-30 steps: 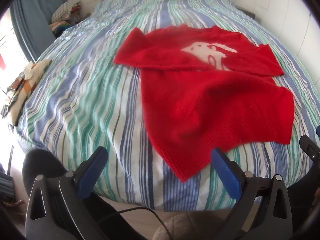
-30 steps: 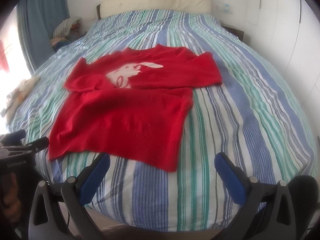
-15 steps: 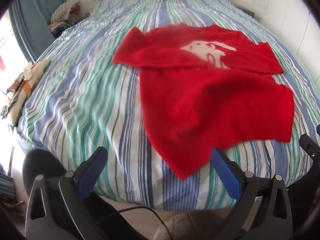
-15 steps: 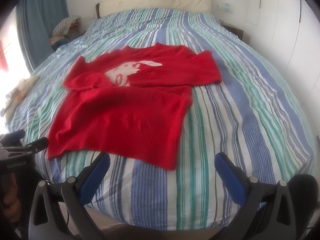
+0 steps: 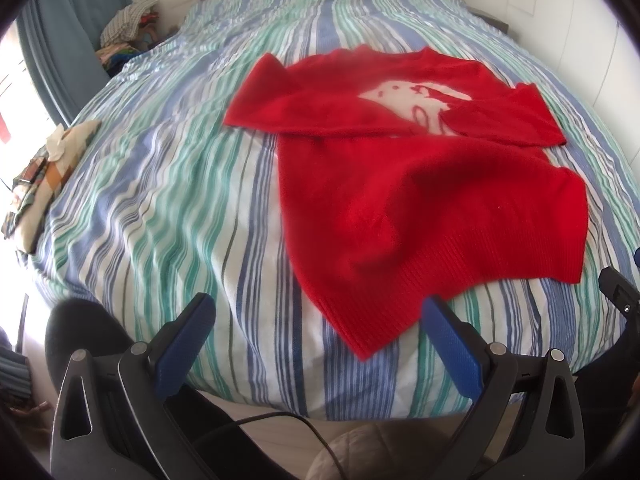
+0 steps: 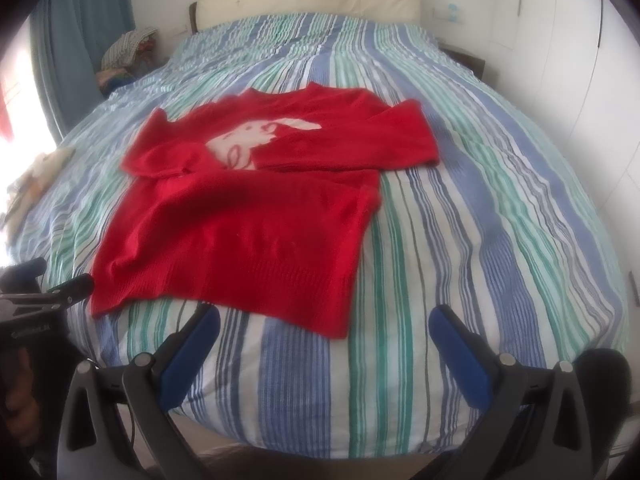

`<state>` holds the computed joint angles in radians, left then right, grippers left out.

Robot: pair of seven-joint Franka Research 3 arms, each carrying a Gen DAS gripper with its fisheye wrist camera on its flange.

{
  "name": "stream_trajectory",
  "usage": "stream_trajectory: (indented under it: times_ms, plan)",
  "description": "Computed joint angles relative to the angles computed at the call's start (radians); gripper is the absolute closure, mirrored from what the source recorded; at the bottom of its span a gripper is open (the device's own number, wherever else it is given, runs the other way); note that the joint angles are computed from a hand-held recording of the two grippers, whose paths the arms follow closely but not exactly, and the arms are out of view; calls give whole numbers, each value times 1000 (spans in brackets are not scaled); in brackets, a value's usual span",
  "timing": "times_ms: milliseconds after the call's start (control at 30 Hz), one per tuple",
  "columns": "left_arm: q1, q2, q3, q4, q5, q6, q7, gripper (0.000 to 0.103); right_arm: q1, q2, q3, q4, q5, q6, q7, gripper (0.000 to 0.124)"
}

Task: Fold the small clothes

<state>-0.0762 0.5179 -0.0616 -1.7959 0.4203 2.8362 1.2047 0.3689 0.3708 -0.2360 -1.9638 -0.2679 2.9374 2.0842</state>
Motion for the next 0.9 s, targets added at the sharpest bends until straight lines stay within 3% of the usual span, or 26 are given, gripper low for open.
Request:
stream_trajectory:
  times_ms: [567, 900]
  plan:
    - [15, 4, -24, 8, -35, -16, 40, 0, 34, -4, -45, 14, -123, -46, 104, 21]
    - [13, 13, -23, 15, -44, -31, 48, 0, -11, 2, -3, 21, -133, -74, 108, 21]
